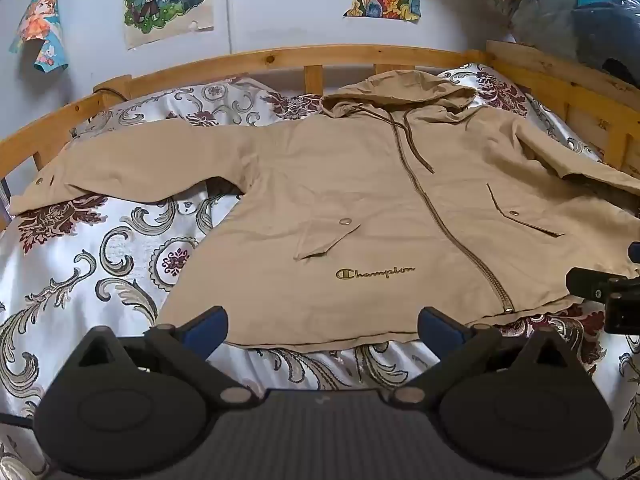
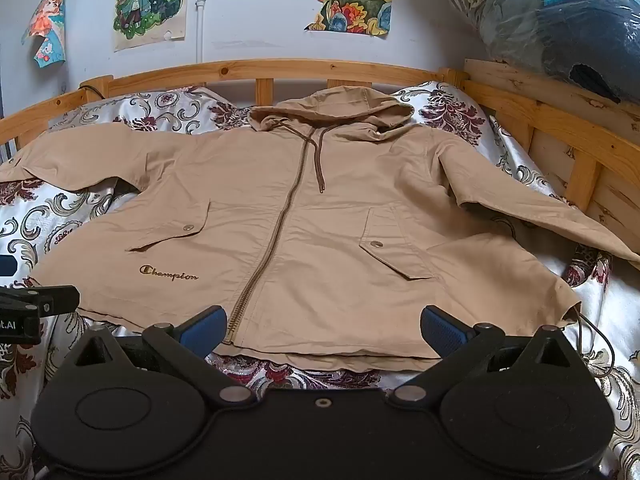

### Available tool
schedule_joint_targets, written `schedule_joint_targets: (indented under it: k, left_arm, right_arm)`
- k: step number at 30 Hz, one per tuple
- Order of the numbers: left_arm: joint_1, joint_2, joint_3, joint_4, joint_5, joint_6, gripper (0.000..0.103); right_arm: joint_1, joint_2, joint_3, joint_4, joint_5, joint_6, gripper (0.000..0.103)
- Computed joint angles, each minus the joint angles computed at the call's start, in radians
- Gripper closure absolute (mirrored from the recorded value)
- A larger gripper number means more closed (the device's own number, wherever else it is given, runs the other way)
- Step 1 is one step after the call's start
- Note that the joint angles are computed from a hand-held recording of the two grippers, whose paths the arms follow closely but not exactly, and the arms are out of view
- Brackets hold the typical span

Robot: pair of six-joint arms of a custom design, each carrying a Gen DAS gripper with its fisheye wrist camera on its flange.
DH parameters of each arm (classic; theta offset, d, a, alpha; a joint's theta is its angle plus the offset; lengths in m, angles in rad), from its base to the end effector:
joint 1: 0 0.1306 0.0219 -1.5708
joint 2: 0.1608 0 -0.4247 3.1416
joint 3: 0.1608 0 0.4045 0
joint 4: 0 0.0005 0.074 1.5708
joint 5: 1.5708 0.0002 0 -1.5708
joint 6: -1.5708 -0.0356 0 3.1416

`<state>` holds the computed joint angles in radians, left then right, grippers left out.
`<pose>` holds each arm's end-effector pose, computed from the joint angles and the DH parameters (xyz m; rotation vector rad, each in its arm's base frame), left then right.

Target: Fold large clothes

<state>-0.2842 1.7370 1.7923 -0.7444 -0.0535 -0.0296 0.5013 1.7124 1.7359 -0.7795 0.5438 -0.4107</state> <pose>0.6211 -0.1800 0.4853 0.3249 2.2363 -0.0754 0.5604 0.2855 0.4737 0.1637 2.1952 -0.1318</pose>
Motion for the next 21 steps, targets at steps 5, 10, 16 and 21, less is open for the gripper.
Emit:
schedule_joint_targets:
  k: [5,10,16,21]
  left_arm:
    - [0.0,0.002,0.003,-0.003,0.001,0.0,0.0]
    - [0.0,-0.001,-0.001,0.001,0.001,0.0,0.0]
    - [0.0,0.0,0.001,-0.002,0.002,0.0,0.0]
    - [0.0,0.0,0.0,-0.002,-0.001,-0.001,0.0]
  right_arm:
    - [0.0,0.0,0.0,-0.001,-0.001,0.0,0.001]
    - [-0.001,0.0,0.0,-0.001,-0.001,0.0,0.001]
    - [0.001,0.0,0.0,-0.003,0.001,-0.001,0.001]
    - [0.0,0.002,0.002,-0.004,-0.001,-0.002,0.001]
